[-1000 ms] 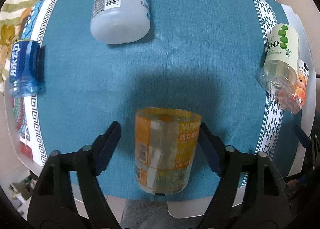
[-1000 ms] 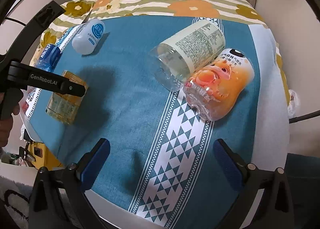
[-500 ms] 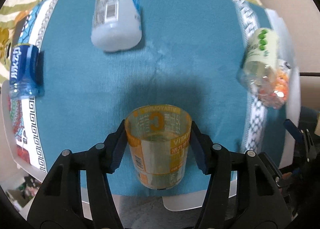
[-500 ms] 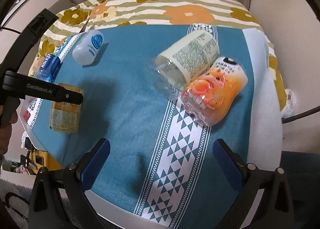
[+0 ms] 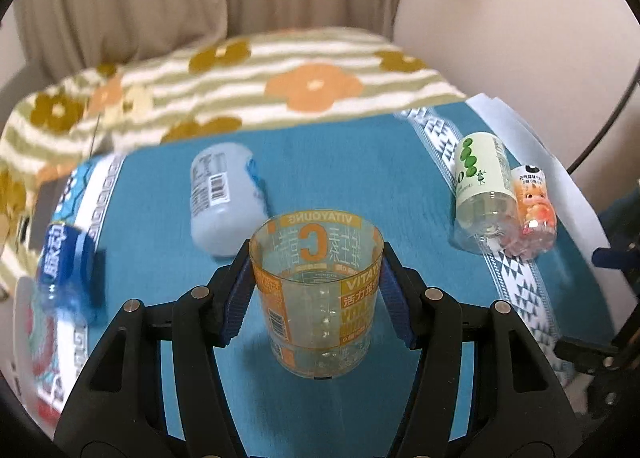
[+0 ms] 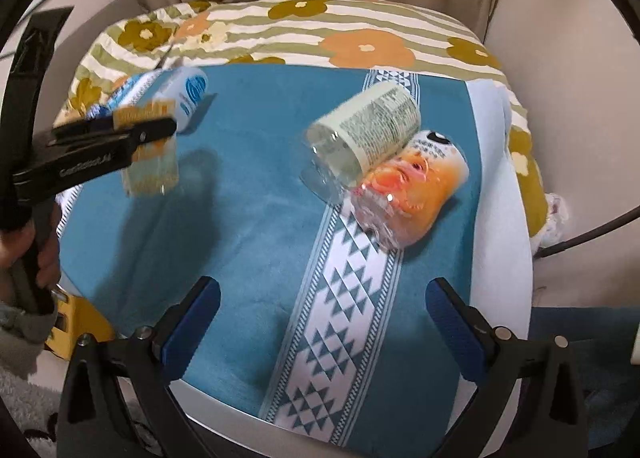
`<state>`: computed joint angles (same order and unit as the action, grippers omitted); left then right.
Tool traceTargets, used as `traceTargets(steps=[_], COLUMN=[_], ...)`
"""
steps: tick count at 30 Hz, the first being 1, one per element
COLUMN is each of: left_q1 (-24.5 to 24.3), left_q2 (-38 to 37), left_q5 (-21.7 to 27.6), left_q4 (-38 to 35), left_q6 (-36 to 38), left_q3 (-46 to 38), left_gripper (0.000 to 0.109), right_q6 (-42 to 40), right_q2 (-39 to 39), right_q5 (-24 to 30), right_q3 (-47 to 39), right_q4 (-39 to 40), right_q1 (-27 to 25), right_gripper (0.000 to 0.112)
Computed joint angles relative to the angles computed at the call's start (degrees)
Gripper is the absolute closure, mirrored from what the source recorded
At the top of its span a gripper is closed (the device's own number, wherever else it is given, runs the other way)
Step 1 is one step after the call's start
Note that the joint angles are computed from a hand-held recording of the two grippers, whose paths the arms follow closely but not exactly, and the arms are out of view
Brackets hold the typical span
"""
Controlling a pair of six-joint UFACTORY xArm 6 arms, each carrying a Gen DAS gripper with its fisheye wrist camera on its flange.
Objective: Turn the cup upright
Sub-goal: 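Rotate the cup with the left gripper so its open rim faces up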
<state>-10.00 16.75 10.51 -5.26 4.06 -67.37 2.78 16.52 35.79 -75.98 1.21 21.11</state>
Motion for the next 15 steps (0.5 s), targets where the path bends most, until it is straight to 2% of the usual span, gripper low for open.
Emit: traceTargets(steps=[3, 6, 8, 10, 15], left_q1=[-0.24, -0.08, 0.04, -0.03, -0.19], left_q2=[0.89, 0.62, 0.3, -0.42, -2.51], left_q5=[-3.68, -5.91, -4.6, -2.41, 1.79], left_q4=[1.33, 8.16, 12.42, 13.34, 8.46], left_q6=[-0.88, -6.39, -9.78, -10.98, -8.83], left_q3=[1.32, 2.71, 2.59, 2.54, 3.71], left_gripper=[0.045, 0.045, 0.045, 0.045, 0.045], right_q6=[2.3, 3.05, 3.06, 2.72, 2.08], right_q2=[-0.78, -1.08, -1.33, -1.49, -2.0], right_q5=[-0.61, -0.86, -0.78, -0.96, -1.8], right_q3=[1.81, 2.68, 3.06, 3.25, 3.72], right_q4=[-2.9, -3.27, -3.61, -3.58, -2.44], right_q1=[0.35, 0.69, 1.08, 1.41, 1.87], right_gripper=[0.01, 0.01, 0.01, 0.01, 0.01])
